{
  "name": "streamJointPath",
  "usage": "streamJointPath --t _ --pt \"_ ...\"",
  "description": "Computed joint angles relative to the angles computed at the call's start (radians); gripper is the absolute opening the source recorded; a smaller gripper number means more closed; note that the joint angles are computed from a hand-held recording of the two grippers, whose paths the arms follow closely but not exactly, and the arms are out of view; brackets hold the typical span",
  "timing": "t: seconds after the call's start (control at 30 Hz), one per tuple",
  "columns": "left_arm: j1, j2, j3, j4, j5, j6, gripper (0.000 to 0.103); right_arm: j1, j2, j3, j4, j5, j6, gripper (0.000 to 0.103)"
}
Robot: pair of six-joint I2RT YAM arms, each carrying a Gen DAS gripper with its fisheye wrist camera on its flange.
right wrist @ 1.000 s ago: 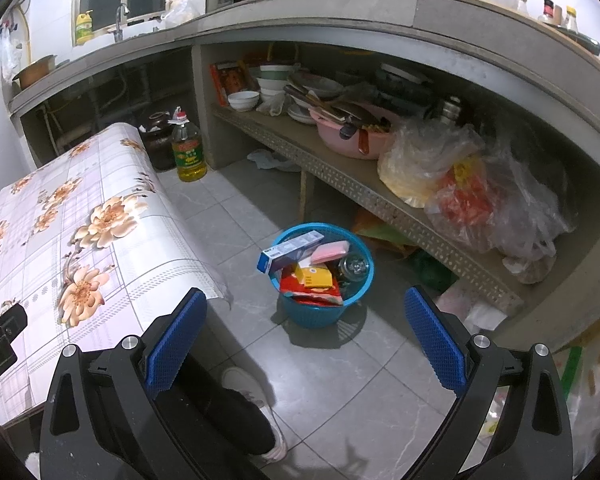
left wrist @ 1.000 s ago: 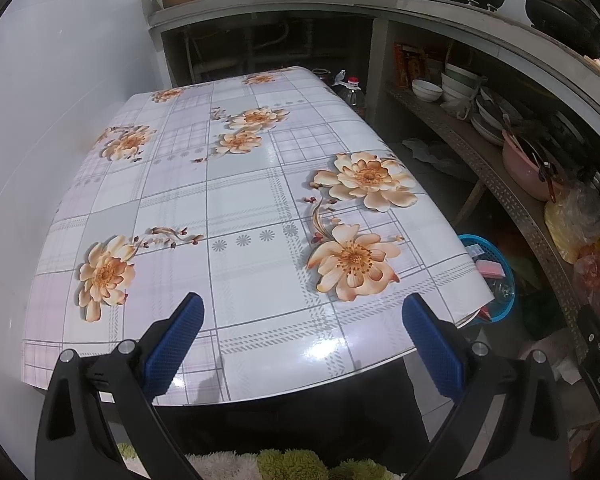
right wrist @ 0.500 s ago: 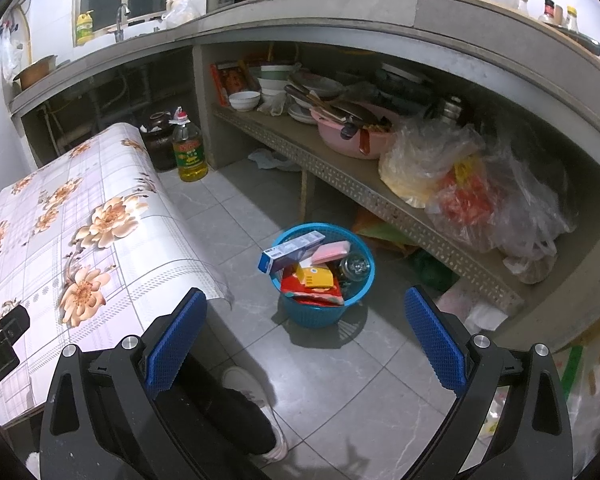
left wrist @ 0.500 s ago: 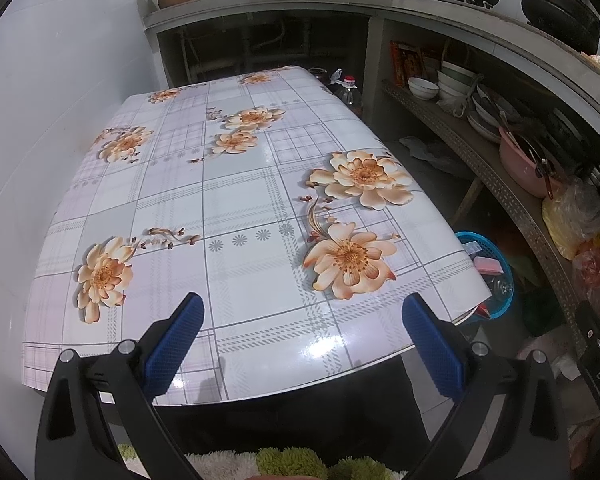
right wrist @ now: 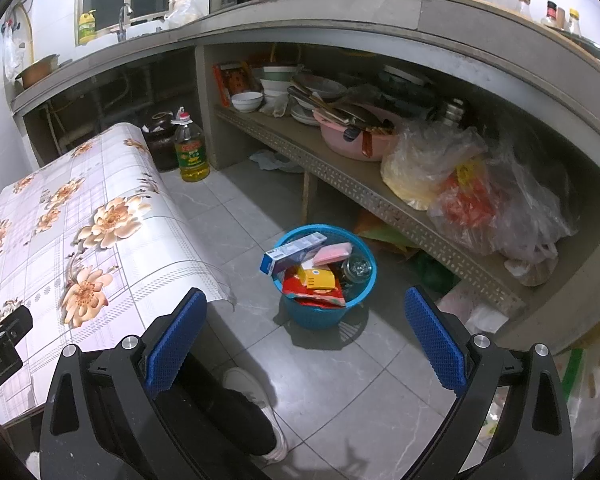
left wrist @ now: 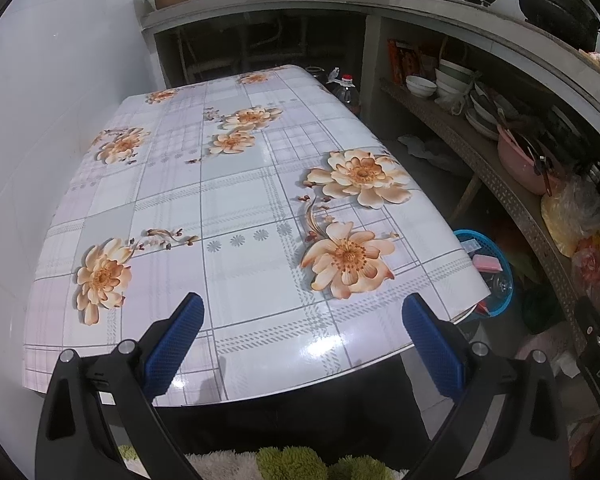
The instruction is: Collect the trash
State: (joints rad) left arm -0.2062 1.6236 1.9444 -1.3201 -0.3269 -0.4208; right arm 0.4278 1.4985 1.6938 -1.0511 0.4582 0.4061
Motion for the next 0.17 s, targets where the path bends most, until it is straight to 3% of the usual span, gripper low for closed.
streamJointPath --t 0.17 --pt "-0.001 0.001 0.001 -0.001 -0.001 -0.001 0.097 -0.002 0.0 0.001 0.0 -0.003 -0.002 0.095"
